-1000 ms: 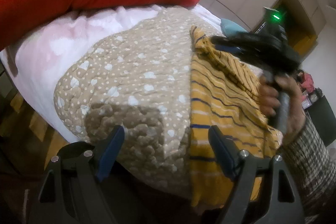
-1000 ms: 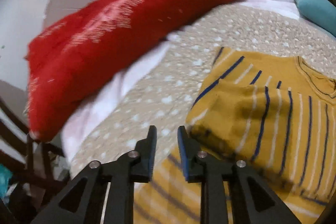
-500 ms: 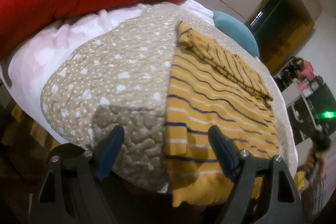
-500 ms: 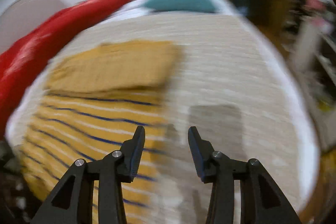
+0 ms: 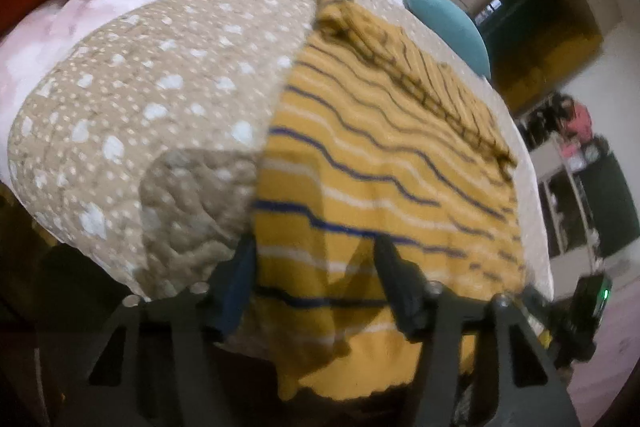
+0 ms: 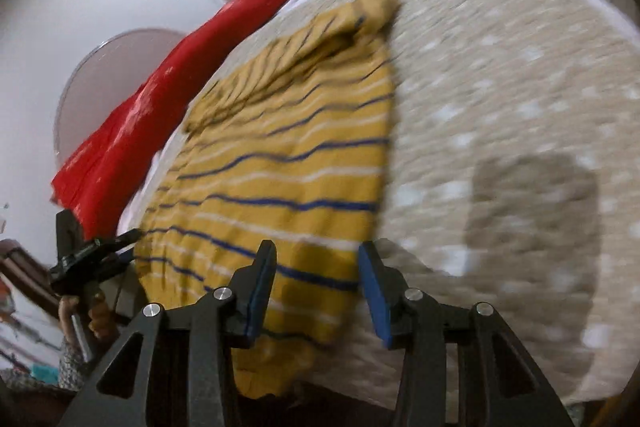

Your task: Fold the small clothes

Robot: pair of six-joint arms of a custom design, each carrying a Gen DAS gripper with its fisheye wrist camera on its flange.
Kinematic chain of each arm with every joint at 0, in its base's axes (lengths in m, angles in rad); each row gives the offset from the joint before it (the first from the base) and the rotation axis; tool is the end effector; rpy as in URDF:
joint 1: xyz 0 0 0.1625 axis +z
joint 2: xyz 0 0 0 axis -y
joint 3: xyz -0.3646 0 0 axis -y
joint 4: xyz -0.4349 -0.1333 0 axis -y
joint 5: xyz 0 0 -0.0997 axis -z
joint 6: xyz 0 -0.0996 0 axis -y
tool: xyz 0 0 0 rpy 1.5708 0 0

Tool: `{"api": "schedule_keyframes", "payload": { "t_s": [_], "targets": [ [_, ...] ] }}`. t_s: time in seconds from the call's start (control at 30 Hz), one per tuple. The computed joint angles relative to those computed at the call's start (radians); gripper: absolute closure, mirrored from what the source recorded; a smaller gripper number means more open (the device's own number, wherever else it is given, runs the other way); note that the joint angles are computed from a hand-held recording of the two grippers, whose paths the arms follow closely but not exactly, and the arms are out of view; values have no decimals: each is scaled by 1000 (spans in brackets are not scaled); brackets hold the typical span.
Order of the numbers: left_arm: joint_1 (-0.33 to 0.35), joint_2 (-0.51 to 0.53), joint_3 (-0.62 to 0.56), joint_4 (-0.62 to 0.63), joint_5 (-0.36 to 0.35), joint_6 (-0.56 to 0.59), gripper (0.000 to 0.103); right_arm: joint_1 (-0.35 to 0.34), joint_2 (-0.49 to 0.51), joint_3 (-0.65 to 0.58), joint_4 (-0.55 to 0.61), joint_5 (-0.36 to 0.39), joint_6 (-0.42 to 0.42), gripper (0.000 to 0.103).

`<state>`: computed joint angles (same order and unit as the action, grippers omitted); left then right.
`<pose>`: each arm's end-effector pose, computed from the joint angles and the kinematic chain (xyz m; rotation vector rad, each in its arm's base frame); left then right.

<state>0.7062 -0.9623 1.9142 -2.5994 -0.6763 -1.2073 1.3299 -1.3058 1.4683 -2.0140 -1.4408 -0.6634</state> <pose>-0.2929 -0.5271 0.0529 -0.4776 2.4864 -1.0942 -0.0126 -0.6640 0.3767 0.6774 -3.0231 0.4818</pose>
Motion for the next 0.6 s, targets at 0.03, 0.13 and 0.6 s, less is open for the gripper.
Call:
{"api": "schedule_keyframes", "payload": {
  "t_s": [0.03,0.13,0.6],
  "targets": [
    [-3,6,-1,0,0,2,50,6,3,11,-17,-7,-4,54],
    [-13,7,13,-14,-5,0,58,6,14,6,15,33,-3,54],
    [-13,59,50,-238,-120,88,36,-116,-18,42,266,238,70,57]
  ]
}}
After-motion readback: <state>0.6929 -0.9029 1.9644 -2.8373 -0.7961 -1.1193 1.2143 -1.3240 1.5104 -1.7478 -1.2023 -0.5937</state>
